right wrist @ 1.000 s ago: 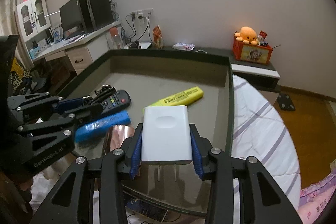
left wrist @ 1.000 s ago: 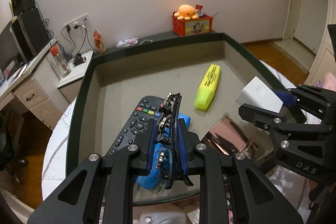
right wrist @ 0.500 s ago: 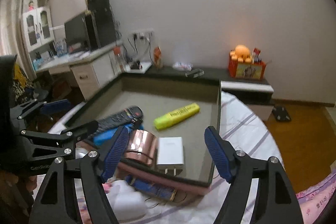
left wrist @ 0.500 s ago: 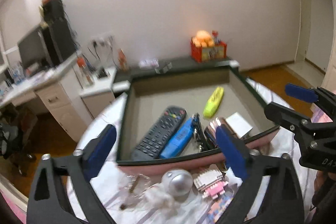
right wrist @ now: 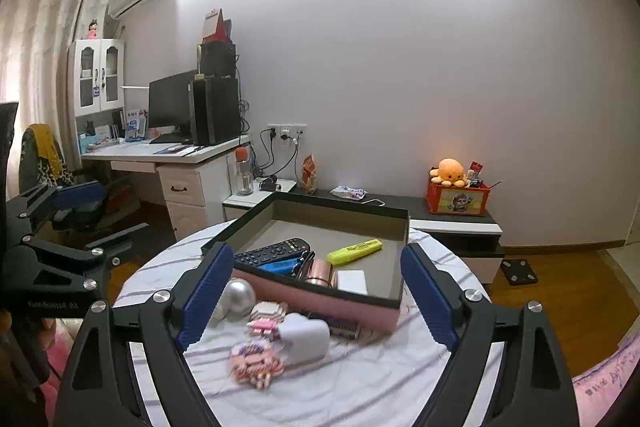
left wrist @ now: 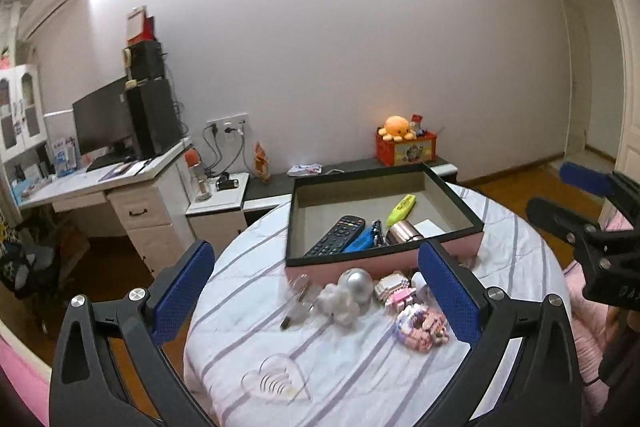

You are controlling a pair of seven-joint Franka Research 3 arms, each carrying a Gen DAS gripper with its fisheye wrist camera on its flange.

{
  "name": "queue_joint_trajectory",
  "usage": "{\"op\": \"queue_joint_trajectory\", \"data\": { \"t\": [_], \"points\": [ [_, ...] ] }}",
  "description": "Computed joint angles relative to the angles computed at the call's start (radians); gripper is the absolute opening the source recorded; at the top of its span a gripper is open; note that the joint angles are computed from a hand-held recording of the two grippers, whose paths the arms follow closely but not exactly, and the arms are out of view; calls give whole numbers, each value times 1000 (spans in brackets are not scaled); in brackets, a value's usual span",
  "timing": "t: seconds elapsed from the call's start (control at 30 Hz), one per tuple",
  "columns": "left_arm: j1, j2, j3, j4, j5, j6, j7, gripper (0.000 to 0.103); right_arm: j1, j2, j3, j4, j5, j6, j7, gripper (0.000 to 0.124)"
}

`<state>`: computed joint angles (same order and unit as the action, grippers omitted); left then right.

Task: Organize rigid objects
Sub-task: 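Withdraw both open tools from the pink box back over the bed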

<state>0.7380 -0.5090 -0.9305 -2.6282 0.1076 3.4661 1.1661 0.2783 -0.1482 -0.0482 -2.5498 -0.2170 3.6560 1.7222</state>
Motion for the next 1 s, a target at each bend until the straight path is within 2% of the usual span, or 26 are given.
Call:
{"op": "queue_joint_trajectory", "data": {
  "t": [0.07,0.27,0.37,0.53,0.7,0.9,1.0],
  "points": [
    [-81,-15,79,-41,8,-1,-5,103,-3,-26,13,-28,25,-4,-20,90],
    [-198,-65,194,-119,18,-11,-6,103,-15,-98,108,-105,240,2,-213,103],
    [-216,-83,211,-138,24,-18,-6,103,27,-130,75,-133,238,-11,-223,103],
    [-218,-88,218,-146,35,-38,-14,103,42,-134,81,-145,291,-6,-263,103],
    [-201,-52,213,-136,55,-50,-19,103,62,-111,59,-135,287,-26,-264,103],
    [-133,13,156,-100,74,-84,-23,103,75,-45,32,-97,242,-66,-223,103],
    [-102,57,127,-77,95,-95,-24,103,97,3,-24,-64,136,-102,-126,103]
  ]
}}
